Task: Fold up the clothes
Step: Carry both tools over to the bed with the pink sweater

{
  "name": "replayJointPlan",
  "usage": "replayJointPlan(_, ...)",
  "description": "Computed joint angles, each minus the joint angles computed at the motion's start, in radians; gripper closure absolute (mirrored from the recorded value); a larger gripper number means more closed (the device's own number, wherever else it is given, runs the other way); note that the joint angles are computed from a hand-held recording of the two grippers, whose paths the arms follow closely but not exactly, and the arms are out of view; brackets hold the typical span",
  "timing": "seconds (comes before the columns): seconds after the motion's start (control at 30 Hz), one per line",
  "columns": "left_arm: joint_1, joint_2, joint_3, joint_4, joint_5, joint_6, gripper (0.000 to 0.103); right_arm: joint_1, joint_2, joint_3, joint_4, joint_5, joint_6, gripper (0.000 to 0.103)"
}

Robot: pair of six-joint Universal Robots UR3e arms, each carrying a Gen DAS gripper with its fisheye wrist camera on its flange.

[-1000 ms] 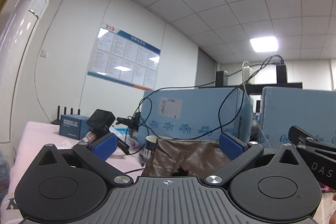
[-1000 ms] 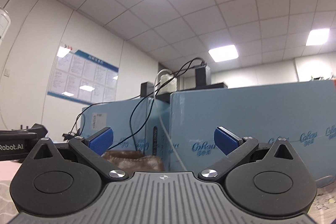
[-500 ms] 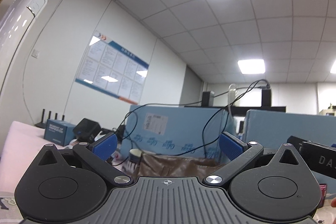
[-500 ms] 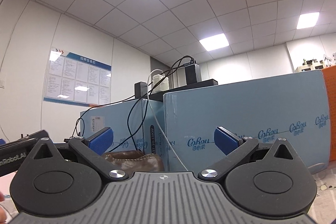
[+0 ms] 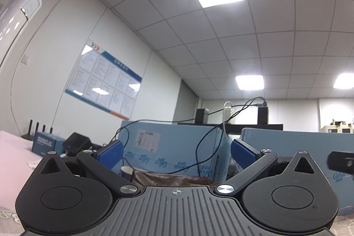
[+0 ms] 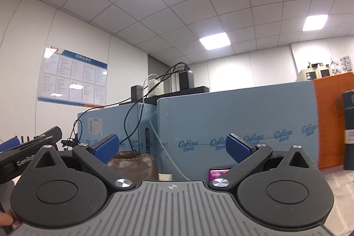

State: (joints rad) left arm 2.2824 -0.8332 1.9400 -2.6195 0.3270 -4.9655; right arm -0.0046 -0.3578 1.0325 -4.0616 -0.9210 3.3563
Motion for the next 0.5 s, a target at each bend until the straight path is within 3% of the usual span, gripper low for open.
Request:
replayJointPlan(0.27,-0.014,0.013,0.006,0.061,0.086,-0.048,0.000,-0.110,-0.107,0.252,-0.185,0.080,0.030,0.000)
replayJointPlan(0.5,-0.066,-0.017,-0.023,0.143,0.137,-0.009,0.000,-0.225,-0.183,0.431,-0.322,0.115,0.081,0.000)
